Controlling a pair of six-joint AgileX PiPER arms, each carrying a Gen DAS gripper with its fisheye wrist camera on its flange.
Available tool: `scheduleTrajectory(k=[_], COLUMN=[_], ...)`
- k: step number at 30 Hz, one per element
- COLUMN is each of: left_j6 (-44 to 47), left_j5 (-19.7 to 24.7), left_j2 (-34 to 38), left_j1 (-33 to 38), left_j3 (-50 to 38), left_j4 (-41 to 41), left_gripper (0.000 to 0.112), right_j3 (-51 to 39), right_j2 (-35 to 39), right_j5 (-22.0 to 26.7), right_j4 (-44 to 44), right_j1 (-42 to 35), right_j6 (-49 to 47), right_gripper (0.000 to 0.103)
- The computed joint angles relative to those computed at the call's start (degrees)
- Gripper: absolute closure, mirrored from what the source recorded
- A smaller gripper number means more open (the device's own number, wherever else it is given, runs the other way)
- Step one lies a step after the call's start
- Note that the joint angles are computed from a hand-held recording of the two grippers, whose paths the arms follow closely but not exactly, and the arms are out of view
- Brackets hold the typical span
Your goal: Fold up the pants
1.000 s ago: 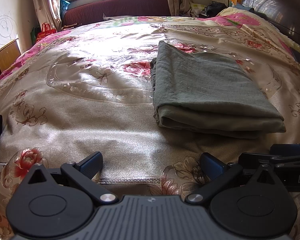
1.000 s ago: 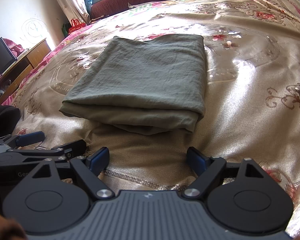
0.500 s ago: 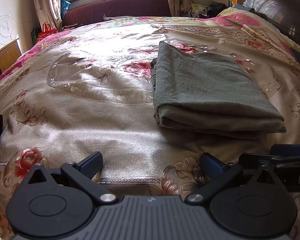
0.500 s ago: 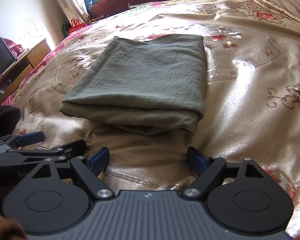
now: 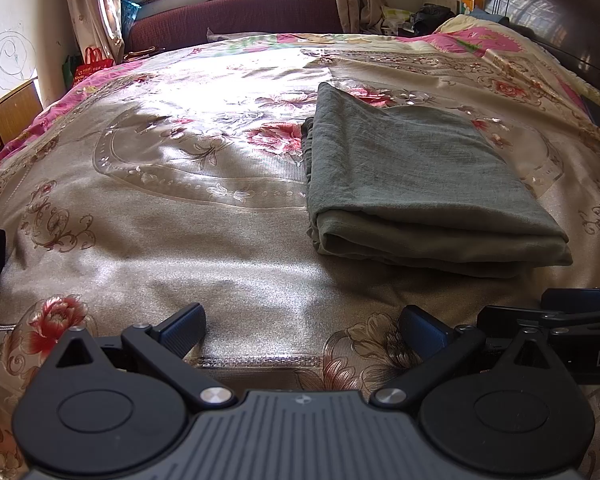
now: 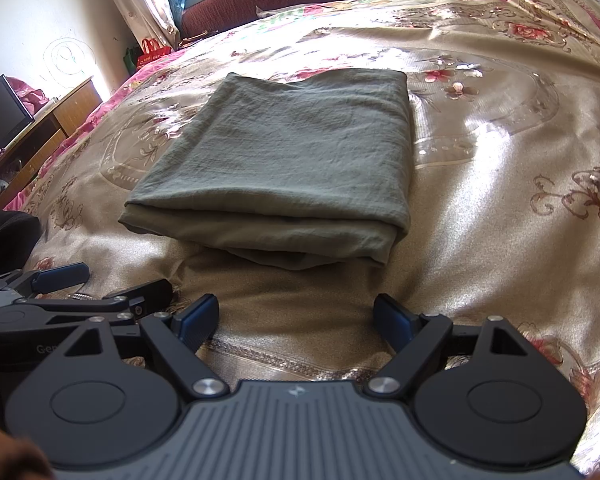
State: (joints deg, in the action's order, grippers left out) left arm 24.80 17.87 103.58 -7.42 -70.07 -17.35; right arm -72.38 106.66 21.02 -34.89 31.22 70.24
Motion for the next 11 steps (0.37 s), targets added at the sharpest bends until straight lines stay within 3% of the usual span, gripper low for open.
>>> scheduleTrajectory(k=[11], left_j6=[-2.72], left_j5=[-1.12], left_j2=[-0.33], left_j1=[-0.47], left_j3=[0.23], left_j4=[3.41], left_gripper=[0.009], right_j3=[0.16], right_j2=[-0.13], right_j5=[0.02], right_j4=[-1.17], right_j1=[0.07], right_j6=[0.97], right_gripper=[0.018])
